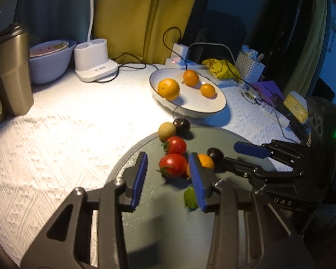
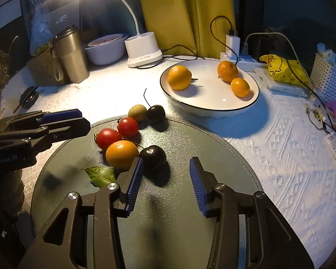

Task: Organize fruits
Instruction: 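Move the open right tool back to the tray toward a dark plum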

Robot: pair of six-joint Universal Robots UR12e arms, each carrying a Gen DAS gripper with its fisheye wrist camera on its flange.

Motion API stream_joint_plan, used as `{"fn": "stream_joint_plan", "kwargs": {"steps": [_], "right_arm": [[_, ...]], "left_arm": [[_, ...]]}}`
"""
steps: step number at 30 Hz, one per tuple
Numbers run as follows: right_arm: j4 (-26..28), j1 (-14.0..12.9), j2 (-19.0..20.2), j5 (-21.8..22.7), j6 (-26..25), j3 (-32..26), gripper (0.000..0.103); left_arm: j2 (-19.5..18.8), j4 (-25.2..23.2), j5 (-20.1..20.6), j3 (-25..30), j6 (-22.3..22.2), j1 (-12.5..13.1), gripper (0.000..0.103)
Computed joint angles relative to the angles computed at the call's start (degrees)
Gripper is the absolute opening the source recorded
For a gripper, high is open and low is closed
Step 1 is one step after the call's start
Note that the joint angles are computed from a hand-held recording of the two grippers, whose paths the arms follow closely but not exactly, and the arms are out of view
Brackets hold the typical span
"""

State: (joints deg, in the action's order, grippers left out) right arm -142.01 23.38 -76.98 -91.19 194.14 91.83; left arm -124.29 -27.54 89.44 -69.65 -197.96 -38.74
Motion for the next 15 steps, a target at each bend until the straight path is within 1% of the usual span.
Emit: {"fn": "stream_joint_plan", "kwargs": {"steps": [6,12,15], "right_arm": [[0.8,0.1,0.8,1.0,-1.2,-0.9,0.046],[1.8,0.1,1.3,0.2,-1.4,-1.7,0.046],[1.7,0.0,1.5,0.8,-1.7,-1.8,0.046]], "left_arm": [[-0.1,-0.4,-0.7,-0.1,0.0,0.1,0.04],[-0.5,-1.4,-1.5,0.3,0.3,0.2,0.04],[-0.7,-2.1,-1.5,0.7,0.7,0.2,0.04]]}}
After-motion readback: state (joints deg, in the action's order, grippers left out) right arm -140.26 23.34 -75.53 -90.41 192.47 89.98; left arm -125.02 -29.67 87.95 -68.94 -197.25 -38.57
